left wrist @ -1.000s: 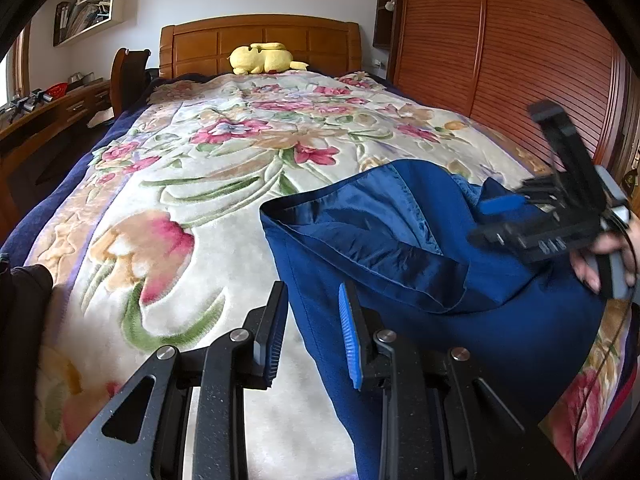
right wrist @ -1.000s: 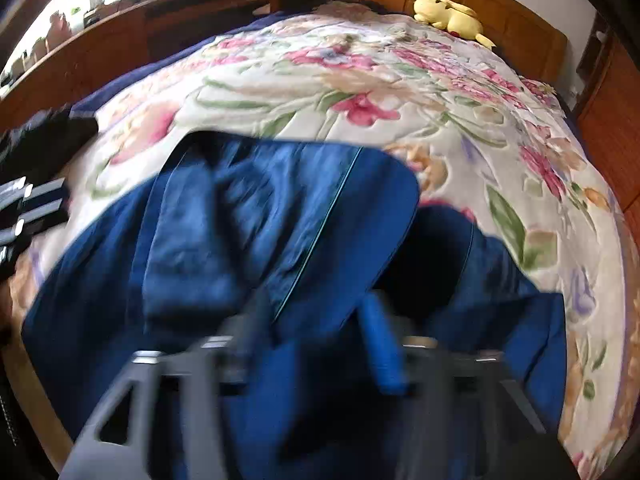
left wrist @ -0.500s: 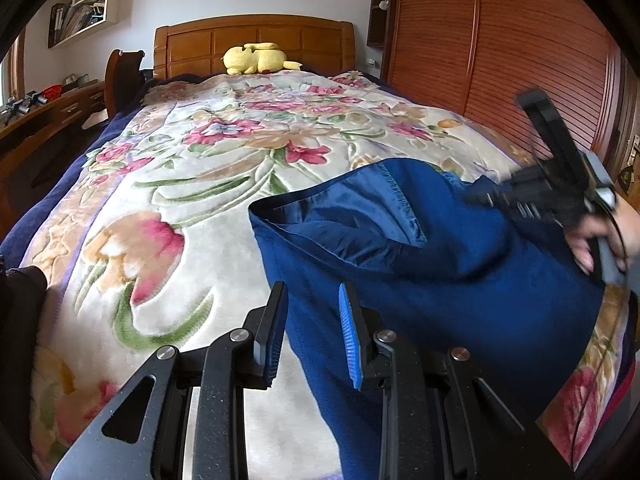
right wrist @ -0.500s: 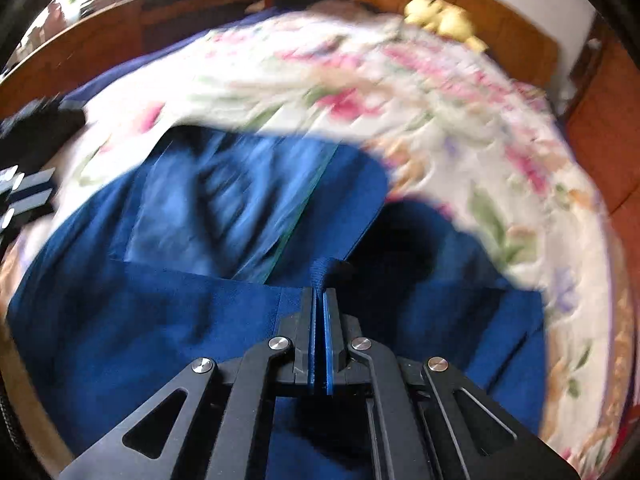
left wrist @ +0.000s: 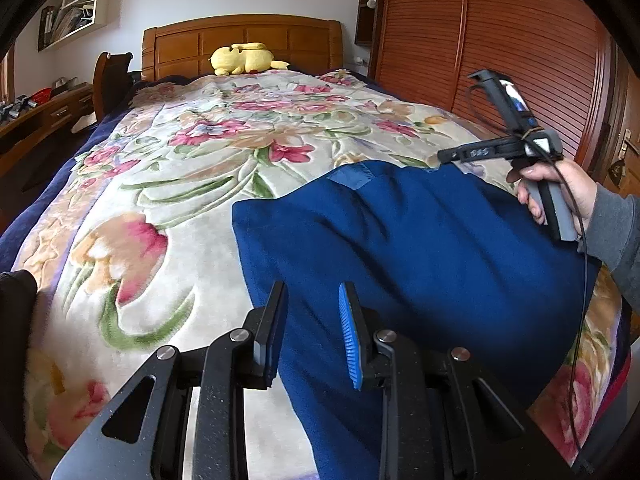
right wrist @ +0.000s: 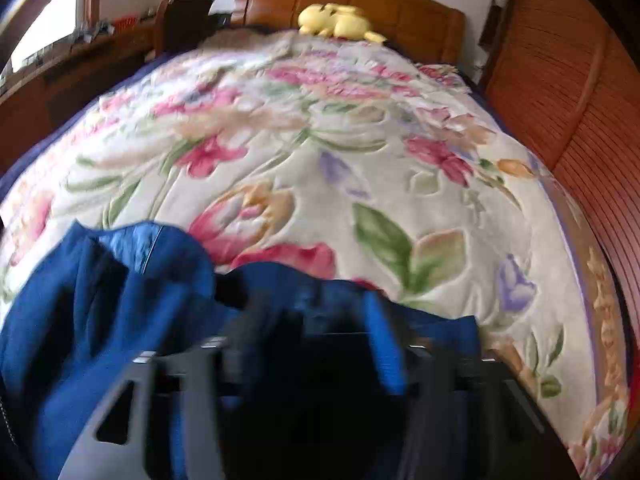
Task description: Fold large clothes
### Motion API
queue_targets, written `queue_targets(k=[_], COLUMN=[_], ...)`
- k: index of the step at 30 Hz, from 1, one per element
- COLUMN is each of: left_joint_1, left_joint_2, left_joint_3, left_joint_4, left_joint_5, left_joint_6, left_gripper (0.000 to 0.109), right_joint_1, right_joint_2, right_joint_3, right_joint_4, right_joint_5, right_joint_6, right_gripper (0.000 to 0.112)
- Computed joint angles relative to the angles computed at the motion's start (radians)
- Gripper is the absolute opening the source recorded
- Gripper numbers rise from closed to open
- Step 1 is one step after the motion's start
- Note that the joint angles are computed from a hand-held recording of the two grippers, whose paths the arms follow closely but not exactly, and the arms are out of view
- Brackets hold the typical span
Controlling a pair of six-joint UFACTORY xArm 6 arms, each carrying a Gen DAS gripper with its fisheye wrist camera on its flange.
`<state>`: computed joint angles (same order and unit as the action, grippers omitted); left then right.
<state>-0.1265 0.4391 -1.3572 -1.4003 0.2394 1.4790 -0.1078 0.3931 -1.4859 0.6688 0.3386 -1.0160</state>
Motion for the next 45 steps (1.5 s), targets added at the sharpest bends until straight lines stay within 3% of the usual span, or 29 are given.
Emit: queue_targets(k=[3,7,10,12,14,16,19,21,28,31,35,43,45], left_joint_1=[-0.002,-0.005,-0.005,-0.006,-0.005,-0.007,-0.009,-0.009,-0.01,-0.011,-0.011,-0.012,-0.011], left_joint_2=[0.006,0.015,0.025,0.03,0.034,0.039,0.048,0.05,0.04,0.035,0.033,0.035,0.038], left_joint_3=[-0.003,-0.006,-0.013,-0.015,-0.016,-0.018,-0.021,-0.021,-0.012,-0.007,-0.007,-0.007,-0.007], left_joint_4=[0.022,0.052,0.083,0.103,0.113,0.127,0.163,0.182,0.154,0.146,0.139,0.141,0.159], left_joint_5=[0.001,0.003,0.011,0.011,0.015,0.014,0.012,0.012,0.009,0.007,0.005,0.004,-0.002], left_joint_6=[-0.018,-0.047,-0.077,-0.096,-0.104,-0.117,-0.146,-0.163,-0.135,-0.124,-0.115,-0.116,-0.131], left_gripper=[0.027,0.027,0.027,0.027,0.027,0.027,0.027,0.027,0.027,0.027,0.027,0.027,0.027], right_joint_1=[-0.041,-0.113,-0.155,-0.177,-0.195,-0.206,-0.201,-0.209,-0.232,-0.23,-0.215,-0.221,-0.231], right_joint_2=[0.015,0.113,0.194,0.246,0.283,0.292,0.234,0.193,0.203,0.168,0.011,-0.263,-0.312], right_joint_3=[0.004,-0.089,-0.191,-0.279,-0.358,-0.394,-0.298,-0.235,-0.241,-0.188,0.005,0.349,0.409], right_joint_4=[-0.099,-0.372,-0.426,-0.376,-0.272,-0.214,-0.216,-0.255,-0.445,-0.457,-0.184,0.15,0.18], right_joint_5=[-0.062,-0.032,0.069,0.176,0.283,0.355,0.201,0.069,0.065,0.035,0.03,0.1,0.128], right_joint_6=[0.095,0.343,0.411,0.39,0.324,0.272,0.182,0.274,0.463,0.463,0.19,-0.278,-0.332], right_gripper=[0.068,0.068,0.067,0.067,0.057,0.007,0.003,0.003,0.003,0.021,0.059,0.061,0.061])
